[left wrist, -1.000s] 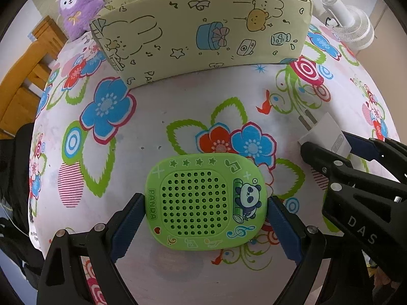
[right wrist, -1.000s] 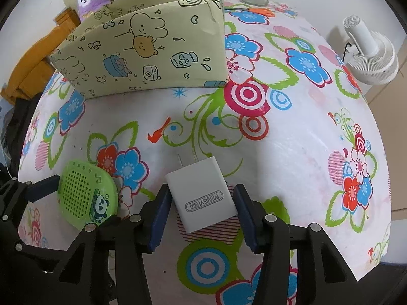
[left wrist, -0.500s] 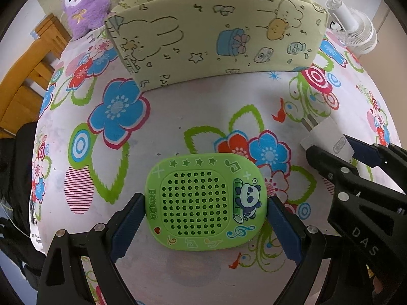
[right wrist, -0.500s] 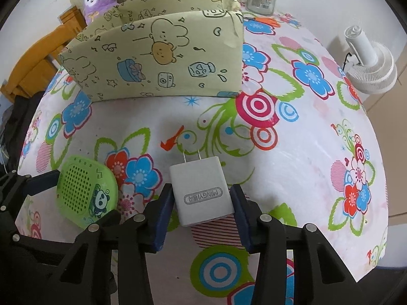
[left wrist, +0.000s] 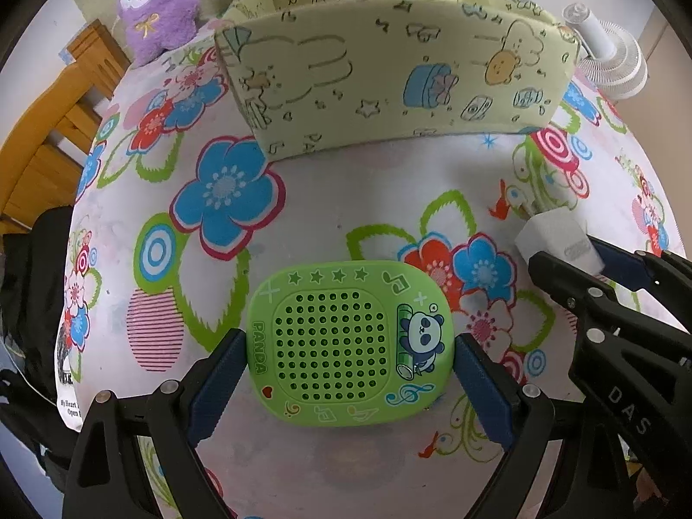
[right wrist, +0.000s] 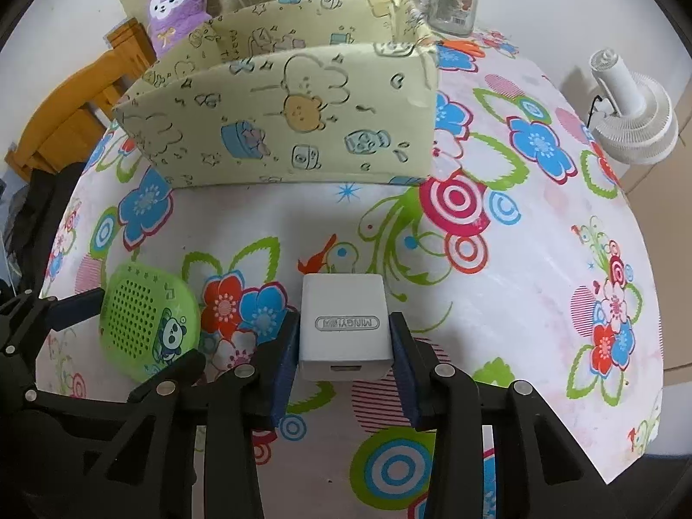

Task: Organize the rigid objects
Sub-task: 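Close the right tool on the small white charger, then lift and carry the green speaker and white charger over the green box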

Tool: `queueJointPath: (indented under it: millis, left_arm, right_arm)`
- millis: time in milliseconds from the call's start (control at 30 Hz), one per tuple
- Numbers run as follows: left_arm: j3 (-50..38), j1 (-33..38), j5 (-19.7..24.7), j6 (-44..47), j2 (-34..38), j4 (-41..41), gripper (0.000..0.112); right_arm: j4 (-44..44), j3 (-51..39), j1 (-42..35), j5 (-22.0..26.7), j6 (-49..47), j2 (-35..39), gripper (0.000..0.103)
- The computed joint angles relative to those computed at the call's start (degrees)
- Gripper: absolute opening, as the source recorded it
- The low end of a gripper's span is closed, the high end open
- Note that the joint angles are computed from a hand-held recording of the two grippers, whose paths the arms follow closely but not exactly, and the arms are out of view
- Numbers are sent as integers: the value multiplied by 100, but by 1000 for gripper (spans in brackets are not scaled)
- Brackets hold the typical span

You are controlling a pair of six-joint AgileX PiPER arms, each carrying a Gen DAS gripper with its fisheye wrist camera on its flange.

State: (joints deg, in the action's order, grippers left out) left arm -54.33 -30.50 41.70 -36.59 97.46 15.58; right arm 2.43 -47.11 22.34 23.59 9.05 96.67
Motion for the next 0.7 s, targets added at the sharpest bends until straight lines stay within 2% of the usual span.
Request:
queueJointPath:
  millis: [67,367,567,700]
  left_arm:
    - [43,34,-37,51,4,-60,95]
    - [44,180,-139,177,85,-91,95]
    - [-9,295,-144,289,69,-97,95]
    - [30,132,-36,97,-119,-27,95]
  right_arm:
    - [176,-29,-28,11,-148,100,43]
    - [-395,-150,96,-181,385,310,43]
    - [-371,-187,69,-79,464,288,42]
    - [-460,-213,44,82,555,162,42]
